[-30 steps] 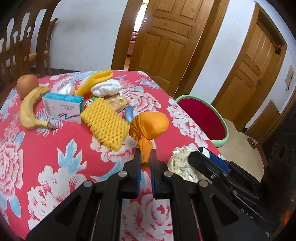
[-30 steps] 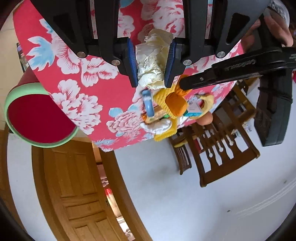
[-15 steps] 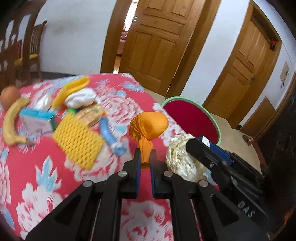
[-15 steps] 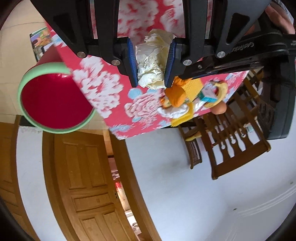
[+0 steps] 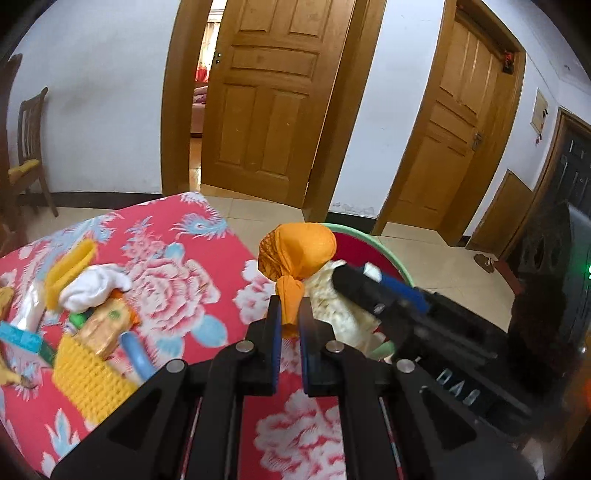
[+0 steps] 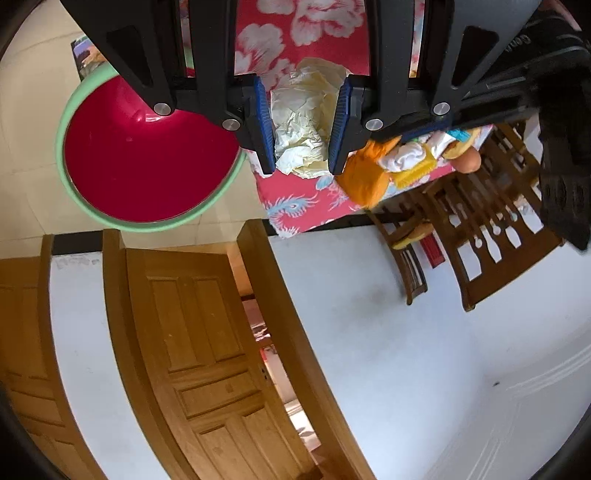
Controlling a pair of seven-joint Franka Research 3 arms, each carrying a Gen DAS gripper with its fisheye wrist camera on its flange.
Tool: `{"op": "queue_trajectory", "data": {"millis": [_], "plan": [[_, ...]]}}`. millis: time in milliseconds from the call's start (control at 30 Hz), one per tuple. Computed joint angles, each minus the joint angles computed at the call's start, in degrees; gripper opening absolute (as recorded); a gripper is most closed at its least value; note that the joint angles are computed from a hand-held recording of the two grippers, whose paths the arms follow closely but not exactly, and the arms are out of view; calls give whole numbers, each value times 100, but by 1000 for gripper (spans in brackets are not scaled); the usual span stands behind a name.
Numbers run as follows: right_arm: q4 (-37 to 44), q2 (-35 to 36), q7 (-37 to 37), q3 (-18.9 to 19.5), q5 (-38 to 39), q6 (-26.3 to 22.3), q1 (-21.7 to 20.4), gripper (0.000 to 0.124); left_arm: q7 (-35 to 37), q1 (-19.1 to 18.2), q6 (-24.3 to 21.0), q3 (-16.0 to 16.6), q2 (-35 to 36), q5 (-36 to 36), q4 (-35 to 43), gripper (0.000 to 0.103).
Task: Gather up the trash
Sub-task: 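Carry both items over the red bucket and open both tools to drop them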
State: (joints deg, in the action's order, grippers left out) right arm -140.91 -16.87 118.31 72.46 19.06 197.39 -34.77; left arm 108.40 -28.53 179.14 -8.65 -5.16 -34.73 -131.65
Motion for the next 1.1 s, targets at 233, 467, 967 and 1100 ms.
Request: {"op": "queue_trajectory", "data": {"millis": [233, 467, 967, 1100], "plan": [[-259, -77, -55, -376, 74, 59, 109, 29, 95, 234, -210, -376, 634, 28, 696, 6], [-689, 108, 86, -1272, 487, -112, 602, 29, -363, 540, -374, -872, 1332, 744, 1392, 6], [-947, -322, 627, -1609, 67, -668, 562, 32, -755, 1557, -478, -2145, 2255, 1513, 1974, 6], [-859, -537, 819, -1249, -329, -994, 145, 32, -964, 1730, -499, -2308, 2335, 1739, 1976, 6]]}}
